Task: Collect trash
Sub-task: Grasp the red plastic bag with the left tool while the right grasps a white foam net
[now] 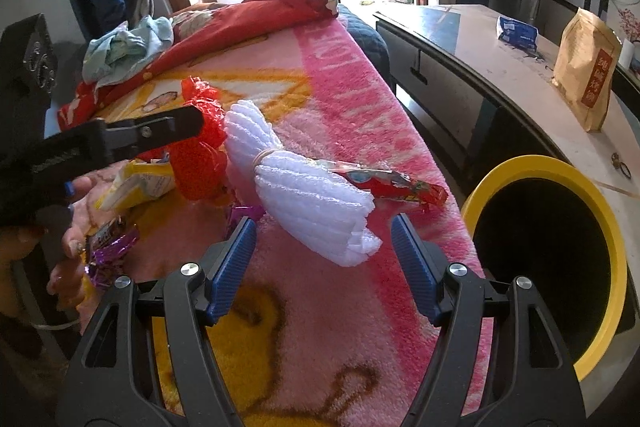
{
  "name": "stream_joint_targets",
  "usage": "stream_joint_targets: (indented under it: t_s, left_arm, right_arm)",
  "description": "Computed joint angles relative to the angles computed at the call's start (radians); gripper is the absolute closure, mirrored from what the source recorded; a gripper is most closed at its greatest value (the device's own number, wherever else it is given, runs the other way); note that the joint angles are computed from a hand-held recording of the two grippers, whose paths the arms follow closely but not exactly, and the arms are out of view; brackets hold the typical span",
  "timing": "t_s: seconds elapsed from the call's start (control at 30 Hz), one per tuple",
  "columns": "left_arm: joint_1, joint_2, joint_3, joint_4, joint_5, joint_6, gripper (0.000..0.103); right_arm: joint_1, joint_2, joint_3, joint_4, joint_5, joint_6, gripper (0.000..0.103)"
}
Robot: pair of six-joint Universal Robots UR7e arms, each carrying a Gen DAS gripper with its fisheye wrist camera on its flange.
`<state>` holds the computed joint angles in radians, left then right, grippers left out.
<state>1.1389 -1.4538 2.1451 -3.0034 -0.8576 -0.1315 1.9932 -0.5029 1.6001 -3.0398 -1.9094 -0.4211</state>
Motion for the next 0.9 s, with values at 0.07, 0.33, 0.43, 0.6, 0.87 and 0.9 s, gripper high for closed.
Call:
stream_joint_targets:
  t_s: [0.07,0.33,0.43,0.6,0.87,0.9]
  left_arm:
    - [0.005,0.007,-0.004,0.01,0.0,-0.011,0.039]
    - [0.006,0.001,0.005,0.028,0.005,-0.016,0.063]
    - [0.003,-0.007,0.014,0.015,0.004,-0.014,0.069]
    - [-0.01,-0.027,0.036,-0.023,0.005,0.0,0.074]
    - [-0.047,-0.078,0.066,-0.105,0.005,0.037,0.076]
    - [-0.051,-0.086,0.07,-0.112,0.006,0.041,0.076]
  right_arm:
    - [-0.002,0.0,-0.002,0.009,0.005,-0.002,0.047]
    - [-0.011,-0.007,-0.003,0.039,0.031,0.018,0.072]
    - [-0.011,-0.013,0.003,0.039,0.044,0.009,0.078]
    - [-0.005,-0.027,0.022,0.031,0.069,-0.005,0.082]
    - [0.001,-0.054,0.051,0.008,0.098,0.004,0.085]
    - [0.001,-0.059,0.056,0.002,0.107,0.007,0.085]
